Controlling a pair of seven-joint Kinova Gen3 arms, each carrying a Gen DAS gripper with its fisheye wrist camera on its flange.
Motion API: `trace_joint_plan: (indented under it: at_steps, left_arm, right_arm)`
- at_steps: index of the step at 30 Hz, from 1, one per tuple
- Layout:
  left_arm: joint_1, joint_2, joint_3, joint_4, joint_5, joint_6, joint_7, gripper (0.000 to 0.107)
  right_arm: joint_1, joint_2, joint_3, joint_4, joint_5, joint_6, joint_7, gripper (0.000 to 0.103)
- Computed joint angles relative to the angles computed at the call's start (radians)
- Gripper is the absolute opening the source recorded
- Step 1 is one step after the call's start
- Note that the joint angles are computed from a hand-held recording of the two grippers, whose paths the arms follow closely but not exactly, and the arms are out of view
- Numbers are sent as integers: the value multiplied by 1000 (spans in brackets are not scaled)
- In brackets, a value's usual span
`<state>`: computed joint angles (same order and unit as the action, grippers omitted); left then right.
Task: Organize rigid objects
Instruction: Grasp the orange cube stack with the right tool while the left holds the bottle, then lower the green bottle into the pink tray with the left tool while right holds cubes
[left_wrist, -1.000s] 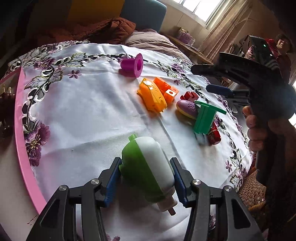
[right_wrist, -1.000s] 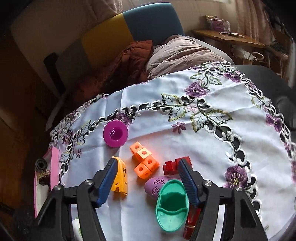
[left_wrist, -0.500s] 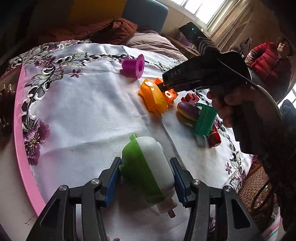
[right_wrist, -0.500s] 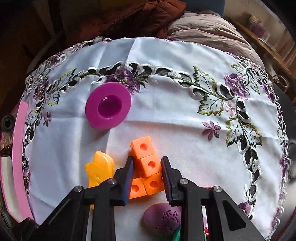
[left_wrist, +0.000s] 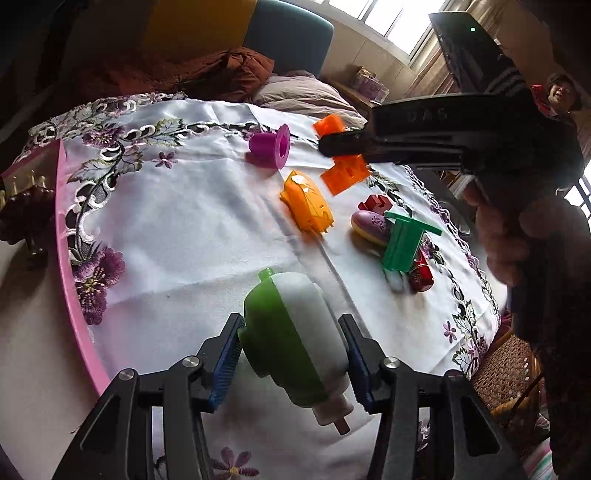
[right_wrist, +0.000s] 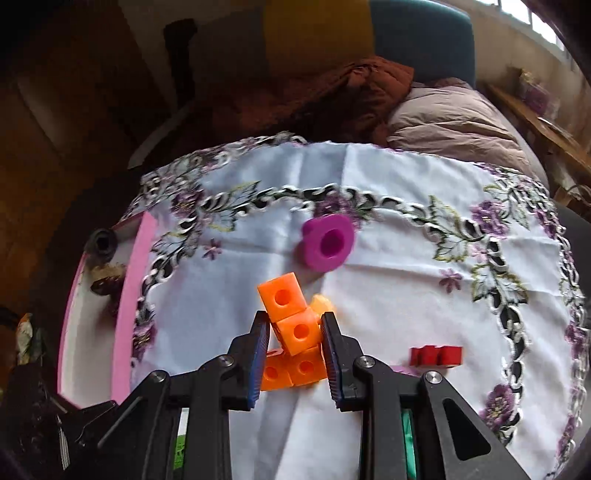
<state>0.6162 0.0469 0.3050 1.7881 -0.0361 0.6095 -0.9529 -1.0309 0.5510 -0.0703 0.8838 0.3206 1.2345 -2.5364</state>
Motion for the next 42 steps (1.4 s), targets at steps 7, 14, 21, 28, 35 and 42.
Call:
trace_joint_plan:
  at_steps: [7, 14, 21, 28, 35, 42]
  left_arm:
    - [-25, -119, 18, 41, -52, 52, 67, 53]
    - [-131, -254, 2, 111, 1, 90, 85, 53]
    - [-285, -329, -37, 145, 2, 153, 62, 53]
    - [-372, -242, -105, 129, 21, 153, -27, 53]
    - [-395, -148, -105, 89, -20, 146, -31, 53]
    - [-376, -90, -134, 39, -49, 159, -4, 61]
  right_arm:
    - [-28, 125, -30, -75, -74, 2, 81, 28]
    - [-39, 102, -8, 15, -81, -93, 64, 28]
    - [-34, 109, -11, 0, -84, -84, 78, 29]
    - [-40, 111, -7, -9, -79, -68, 93, 29]
    - [-41, 115, -6, -12, -76, -68, 103, 29]
    - [-47, 118, -2, -16, -69, -64, 110, 29]
